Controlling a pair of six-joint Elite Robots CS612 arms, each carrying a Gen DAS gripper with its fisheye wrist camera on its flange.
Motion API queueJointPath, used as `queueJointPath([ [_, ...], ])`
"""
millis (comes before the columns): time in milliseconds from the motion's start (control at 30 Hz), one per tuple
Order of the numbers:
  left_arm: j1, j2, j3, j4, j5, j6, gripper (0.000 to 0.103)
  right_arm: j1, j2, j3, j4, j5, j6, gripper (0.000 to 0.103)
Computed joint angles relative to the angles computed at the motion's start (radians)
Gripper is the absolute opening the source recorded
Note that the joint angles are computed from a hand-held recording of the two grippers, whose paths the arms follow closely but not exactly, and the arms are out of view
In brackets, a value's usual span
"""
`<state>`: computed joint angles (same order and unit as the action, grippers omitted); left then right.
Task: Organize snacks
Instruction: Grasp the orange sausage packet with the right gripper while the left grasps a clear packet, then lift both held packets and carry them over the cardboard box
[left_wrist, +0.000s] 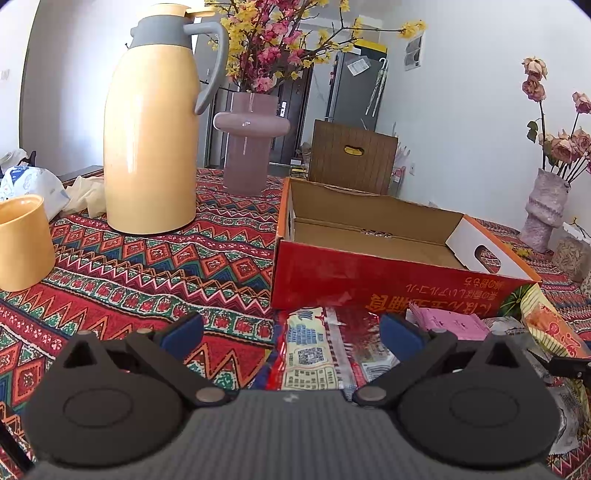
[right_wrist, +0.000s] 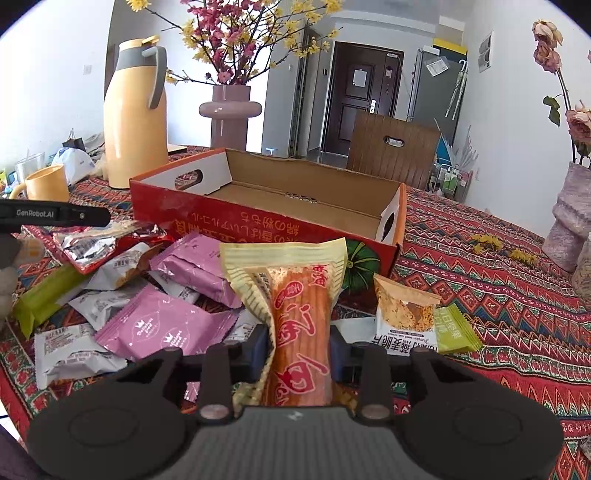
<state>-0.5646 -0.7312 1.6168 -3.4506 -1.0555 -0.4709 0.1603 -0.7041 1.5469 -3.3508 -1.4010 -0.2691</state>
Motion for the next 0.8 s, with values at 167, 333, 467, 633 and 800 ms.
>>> queueJointPath([
  [167, 0.000, -0.008, 0.007, 0.020, 0.011, -0.018, 0.103, -0.003, 0.000, 0.014, -0.088, -0.006, 0.080, 0.033],
  [333, -0.001, -0.029, 0.025, 0.034, 0.010, -0.026, 0.103, -0.005, 0.002, 0.028, -0.172, -0.020, 0.155, 0.033],
  [467, -0.002, -0.043, 0.030, 0.063, 0.002, -0.031, 0.103, -0.004, 0.007, 0.028, -0.212, -0.032, 0.205, 0.033],
  [633, 0.008, -0.060, -0.003, 0.194, -0.061, -0.033, 0.103, -0.003, 0.017, 0.021, -0.233, -0.044, 0.261, 0.033],
  [800, 0.025, -0.062, -0.089, 0.437, -0.131, -0.046, 0.103, -0.002, 0.026, 0.010, -0.245, -0.056, 0.307, 0.033],
])
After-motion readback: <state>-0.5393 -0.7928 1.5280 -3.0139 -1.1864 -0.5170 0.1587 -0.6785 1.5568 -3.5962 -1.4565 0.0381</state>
